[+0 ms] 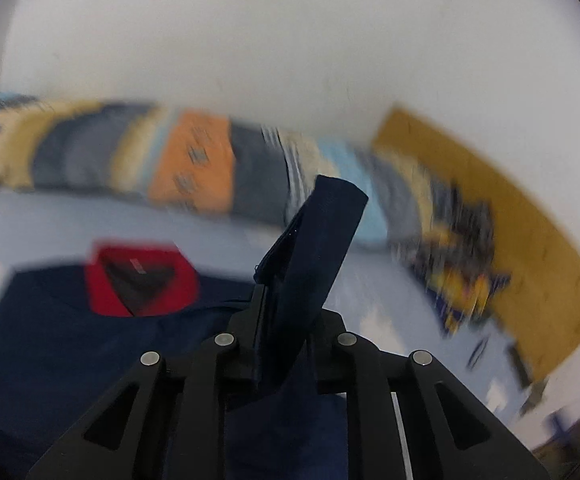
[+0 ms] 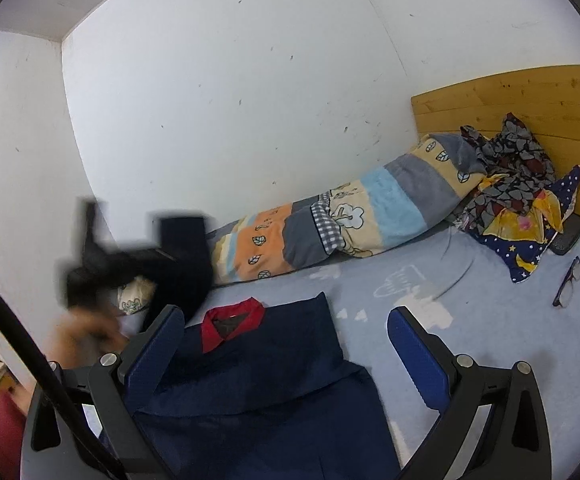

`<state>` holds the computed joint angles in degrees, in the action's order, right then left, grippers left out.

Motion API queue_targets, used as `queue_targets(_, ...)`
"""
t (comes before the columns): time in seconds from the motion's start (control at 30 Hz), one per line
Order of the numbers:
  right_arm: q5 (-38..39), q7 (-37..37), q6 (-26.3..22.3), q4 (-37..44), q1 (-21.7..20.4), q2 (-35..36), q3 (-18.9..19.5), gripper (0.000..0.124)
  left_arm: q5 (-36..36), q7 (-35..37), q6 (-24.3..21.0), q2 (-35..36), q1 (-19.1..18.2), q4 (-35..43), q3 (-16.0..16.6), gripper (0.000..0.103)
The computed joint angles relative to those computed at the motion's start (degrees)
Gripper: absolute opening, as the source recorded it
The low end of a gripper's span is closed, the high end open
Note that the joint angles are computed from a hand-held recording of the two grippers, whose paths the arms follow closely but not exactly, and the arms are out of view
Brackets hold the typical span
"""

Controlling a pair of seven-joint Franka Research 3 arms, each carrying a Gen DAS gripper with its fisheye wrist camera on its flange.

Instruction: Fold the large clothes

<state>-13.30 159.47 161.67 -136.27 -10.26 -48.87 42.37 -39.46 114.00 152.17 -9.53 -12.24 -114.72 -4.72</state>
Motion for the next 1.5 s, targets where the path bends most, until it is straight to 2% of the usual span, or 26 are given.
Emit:
queue_targets(0.07, -0.1, -0.4, 0.1, 0.3, 0.3, 0.6, -0.1, 0.103, 4.2, -2.3, 4.0, 2.4, -0.5, -3.6, -2.6, 0.021)
queue_targets(0.13, -0.3, -0.6, 0.1, 0.4, 0.3, 0.7, 0.0, 0.103, 5.9, -4.1, 5.3, 5.5, -1.2, -6.4, -3.9, 0.021)
queue_targets(0.17, -0.3, -0.7, 0.2, 0.4, 0.4, 0.7, -0.1, 0.103, 5.7, -4.0, 5.1, 6.0, -1.3, -7.8, -4.2, 0.028)
queue_targets(0.2, -0.4, -0.7, 0.3, 0.3, 0.5, 0.6, -0.2, 0.103, 5.3, -3.7, 4.6, 7.1, -1.4, -8.6, -4.6, 0.040)
queue_targets(0.23, -0.3, -0.5, 0.4, 0.1, 0.4, 0.5, -0.1, 0.103, 6.0, -3.8, 4.0, 7.3, -1.2, -9.4, -5.0, 0.047)
queue_targets(0.33, -0.1, -0.3, 0.8, -0.2, 0.3, 0.3, -0.3, 0.103, 6.6, -0.2, 5.6, 4.9, -1.8, -12.5, -5.8, 0.073)
queue_targets(0.37, 0.0, -0.1, 0.7, -0.3, 0.1, 0.1, -0.3, 0.103, 5.5, 2.2, 5.5, 3.1, -2.3, -13.6, -5.4, 0.085)
queue_targets(0.4, 0.1, 0.0, 0.8, -0.3, 0.1, 0.0, -0.3, 0.103, 3.4, 5.6, 5.1, 1.1, -2.9, -14.0, -4.3, 0.087)
queue_targets(0.5, 0.3, 0.8, 0.9, -0.5, -0.6, -0.9, 0.0, 0.103, -1.1, 12.7, 4.0, -3.6, -4.6, -14.3, -0.8, 0.090)
queue_targets(0.57, 0.3, 1.0, 0.7, -0.5, -1.2, -1.3, 0.3, 0.103, 0.5, 13.2, 5.0, -5.7, -3.9, -14.8, 0.8, 0.093)
queue_targets(0.6, 0.3, 1.0, 0.4, -0.4, -1.2, -1.3, 0.3, 0.103, 2.8, 12.5, 7.4, -6.4, -2.8, -15.7, 1.0, 0.093)
queue_targets(0.7, 0.5, 0.5, -0.7, -0.1, -0.8, -0.1, 0.1, 0.103, 13.1, 6.9, 11.8, -7.0, 2.7, -17.8, 2.0, 0.093)
queue_targets(0.77, 0.6, 0.5, -1.2, 0.0, -0.4, 1.0, -0.2, 0.103, 21.7, 0.0, 12.8, -6.0, 8.5, -18.5, 1.5, 0.093)
queue_targets(0.87, 0.2, 1.0, -2.0, 0.3, -0.1, 2.4, -0.3, 0.103, 31.6, -8.8, 13.6, -3.8, 16.0, -19.6, 2.9, 0.093)
queue_targets(0.9, -0.1, 1.1, -2.3, 0.5, 0.0, 2.8, -0.3, 0.103, 35.8, -12.2, 13.6, -2.6, 18.7, -19.8, 3.4, 0.093)
queue_targets(0.93, -0.4, 1.4, -2.5, 0.7, 0.0, 3.4, -0.2, 0.103, 38.4, -14.6, 12.0, -1.3, 19.4, -19.2, 5.2, 0.093)
queue_targets(0.97, -0.7, 1.6, -2.7, 1.0, 0.0, 4.0, -0.1, 0.103, 38.6, -15.0, 9.8, -0.2, 21.2, -18.5, 5.2, 0.093)
queue_targets(1.0, -1.0, 1.9, -2.9, 1.4, 0.0, 4.7, 0.0, 0.103, 34.7, -12.3, 6.3, 1.5, 21.2, -17.2, 7.2, 0.097)
queue_targets(1.03, -1.5, 2.2, -2.9, 1.7, 0.1, 5.3, 0.2, 0.103, 26.8, -7.2, 4.1, 2.1, 19.2, -16.3, 10.2, 0.097)
queue_targets(1.07, -1.9, 2.5, -3.0, 2.0, 0.0, 5.9, 0.4, 0.103, 23.0, -6.2, 2.4, 1.9, 19.1, -15.8, 11.2, 0.097)
queue_targets(1.17, -3.8, 3.3, -3.8, 3.3, -0.4, 7.8, 1.2, 0.103, 25.8, -8.3, 4.4, -0.1, 21.8, -16.5, 9.2, 0.097)
queue_targets(1.3, -6.9, 3.6, -4.1, 5.1, -0.4, 11.6, 2.0, 0.103, 23.4, -5.9, 7.4, -6.9, 19.3, -20.1, 10.1, 0.097)
queue_targets(1.37, -8.2, 2.2, -3.4, 6.5, 0.9, 16.4, 1.4, 0.103, 23.2, -5.6, 7.2, -9.7, 17.5, -21.6, 10.7, 0.097)
queue_targets(1.4, -8.6, 1.7, -3.1, 7.1, 1.6, 19.1, 1.0, 0.103, 24.7, -6.3, 6.9, -11.4, 17.5, -22.7, 10.1, 0.097)
queue_targets(1.47, -7.5, -2.7, -2.2, 9.1, 5.8, 27.5, -2.0, 0.103, 28.2, -8.7, 7.4, -13.9, 17.7, -25.1, 8.7, 0.097)
queue_targets(1.5, -8.2, -3.0, -2.7, 10.1, 6.3, 30.6, -2.1, 0.103, 29.8, -10.0, 7.4, -15.1, 17.6, -26.5, 8.1, 0.097)
